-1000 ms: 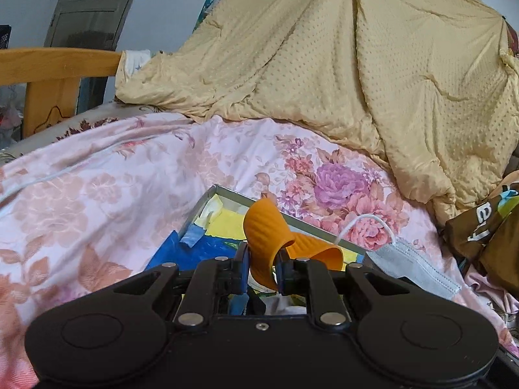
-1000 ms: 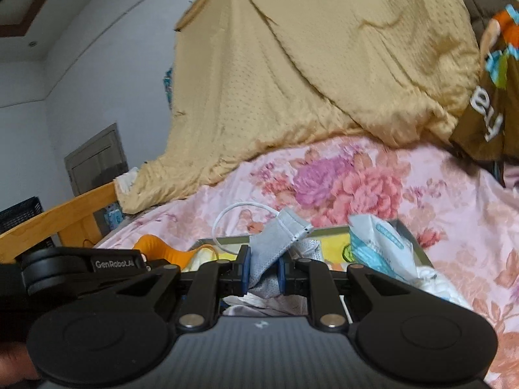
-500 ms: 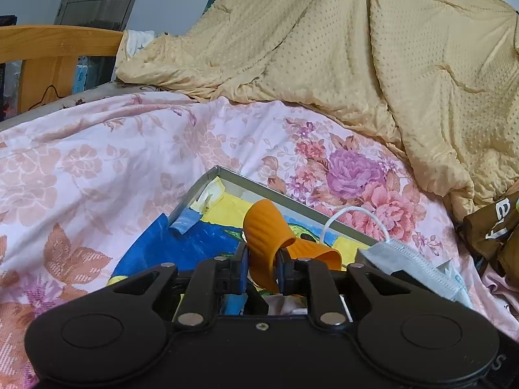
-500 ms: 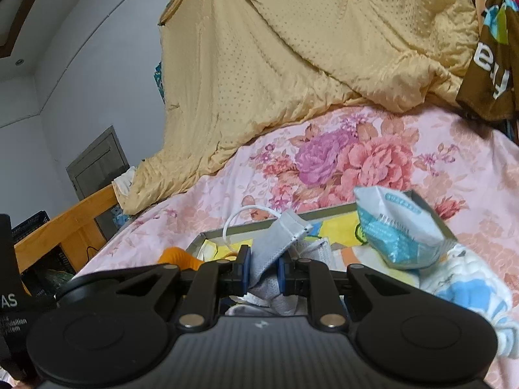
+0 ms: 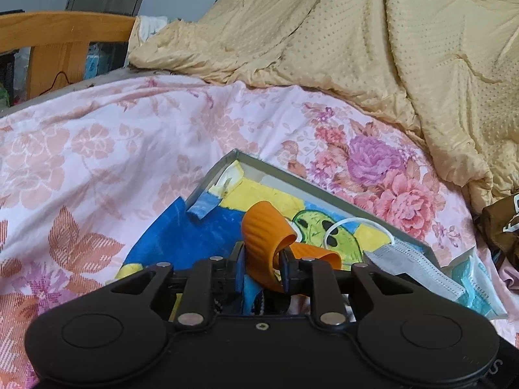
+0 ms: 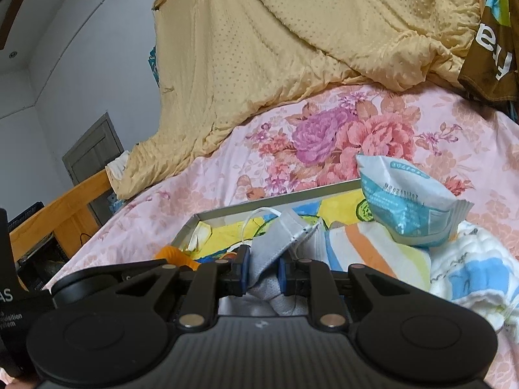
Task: Organize soft objects
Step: 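Carry the orange strap and grey mask with both tools over the tray, then lower the strap and mask into the tray and open both tools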
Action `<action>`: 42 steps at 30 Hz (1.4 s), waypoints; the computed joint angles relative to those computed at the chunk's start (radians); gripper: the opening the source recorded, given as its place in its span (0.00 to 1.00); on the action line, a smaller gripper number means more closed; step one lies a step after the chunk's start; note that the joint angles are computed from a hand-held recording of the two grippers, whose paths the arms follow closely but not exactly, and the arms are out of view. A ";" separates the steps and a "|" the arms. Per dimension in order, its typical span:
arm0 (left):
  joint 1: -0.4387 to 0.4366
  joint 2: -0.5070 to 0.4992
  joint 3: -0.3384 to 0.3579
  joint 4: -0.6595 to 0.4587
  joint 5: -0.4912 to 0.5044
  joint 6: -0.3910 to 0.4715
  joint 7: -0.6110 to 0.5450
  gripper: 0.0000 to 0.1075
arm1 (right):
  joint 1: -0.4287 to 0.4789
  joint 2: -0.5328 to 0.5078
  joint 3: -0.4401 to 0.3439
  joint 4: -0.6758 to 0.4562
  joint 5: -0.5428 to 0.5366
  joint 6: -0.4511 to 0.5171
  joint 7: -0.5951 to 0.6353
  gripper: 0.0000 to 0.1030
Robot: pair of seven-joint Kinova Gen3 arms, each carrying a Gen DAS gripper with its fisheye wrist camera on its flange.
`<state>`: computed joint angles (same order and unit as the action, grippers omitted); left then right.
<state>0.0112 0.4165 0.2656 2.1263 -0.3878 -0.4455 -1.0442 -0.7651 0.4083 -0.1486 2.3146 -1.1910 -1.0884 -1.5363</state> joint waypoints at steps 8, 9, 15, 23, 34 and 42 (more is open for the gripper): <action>-0.038 0.000 0.032 -0.012 -0.047 0.040 0.031 0.30 | 0.002 -0.004 -0.001 -0.008 -0.012 0.019 0.022 0.27; -0.042 -0.001 0.035 -0.012 -0.052 0.043 0.035 0.31 | 0.003 -0.004 -0.002 -0.007 -0.011 0.020 0.019 0.28; -0.070 -0.008 0.056 -0.013 -0.081 0.059 0.057 0.37 | 0.001 -0.006 -0.002 -0.005 -0.018 0.021 0.019 0.34; -0.112 -0.022 0.080 0.005 -0.137 0.044 0.099 0.48 | -0.009 -0.013 -0.007 0.004 -0.036 0.011 0.026 0.46; -0.039 -0.105 -0.053 0.094 -0.073 -0.089 0.021 0.64 | -0.059 -0.037 -0.032 0.001 -0.139 -0.056 0.126 0.67; -0.078 -0.186 -0.075 0.153 -0.165 -0.114 0.081 0.81 | -0.091 -0.083 -0.076 -0.007 -0.252 -0.106 0.224 0.78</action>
